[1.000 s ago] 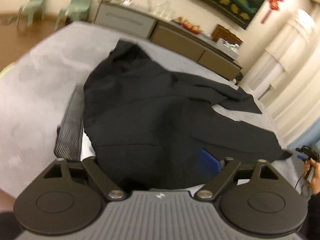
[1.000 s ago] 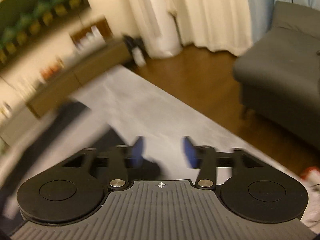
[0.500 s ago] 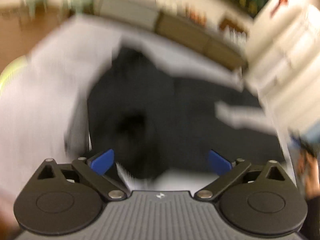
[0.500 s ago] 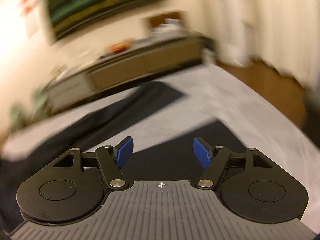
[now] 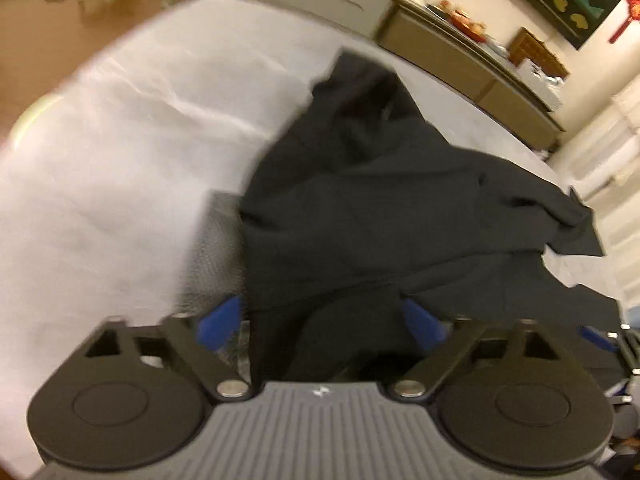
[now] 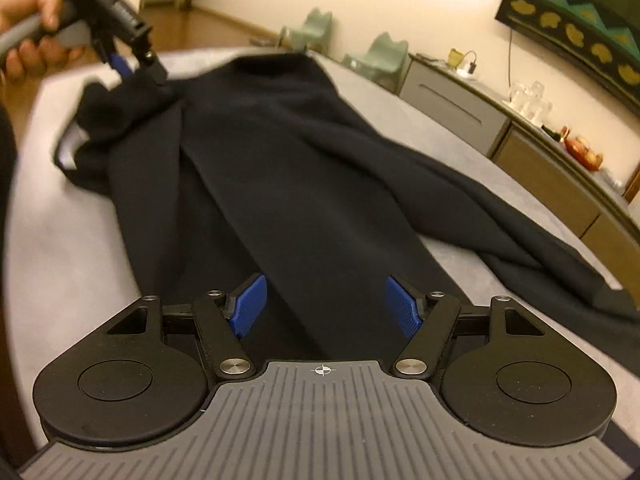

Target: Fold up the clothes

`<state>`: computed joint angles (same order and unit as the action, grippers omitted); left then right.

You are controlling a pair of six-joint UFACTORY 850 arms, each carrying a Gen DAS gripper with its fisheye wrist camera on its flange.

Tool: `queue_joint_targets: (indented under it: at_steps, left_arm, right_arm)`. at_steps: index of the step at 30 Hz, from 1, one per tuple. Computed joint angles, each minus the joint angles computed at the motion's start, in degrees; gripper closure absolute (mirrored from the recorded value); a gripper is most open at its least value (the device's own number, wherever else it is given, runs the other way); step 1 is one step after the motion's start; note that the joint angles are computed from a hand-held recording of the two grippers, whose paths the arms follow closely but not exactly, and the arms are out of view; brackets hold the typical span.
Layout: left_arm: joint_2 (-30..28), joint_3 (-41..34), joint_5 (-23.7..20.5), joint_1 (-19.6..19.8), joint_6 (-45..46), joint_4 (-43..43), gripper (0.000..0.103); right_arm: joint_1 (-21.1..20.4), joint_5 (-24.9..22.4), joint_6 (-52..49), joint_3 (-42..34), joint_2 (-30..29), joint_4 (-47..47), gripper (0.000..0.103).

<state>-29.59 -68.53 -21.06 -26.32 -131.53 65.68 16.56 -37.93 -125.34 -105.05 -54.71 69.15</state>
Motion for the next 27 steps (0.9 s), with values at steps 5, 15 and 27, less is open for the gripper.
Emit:
queue_joint_targets:
  at_steps: [5, 15, 27]
  left_arm:
    - [4.55, 1.02, -5.04, -0.31, -20.16, 28.91, 0.097]
    - [19.63, 16.39, -1.2, -4.69, -37.99, 48.8, 0.087]
    - [3.89, 5.12, 3.24, -1.36, -28.97, 32.62, 0.014]
  right_arm:
    - [1.25, 5.82, 2.37, -1.71, -1.36, -2.22, 0.103]
    - [-1.72, 3.04, 13.05, -4.29, 0.61, -11.14, 0.101]
    - [-1.65, -4.38, 5.63, 3.26, 3.58, -5.14, 0.032]
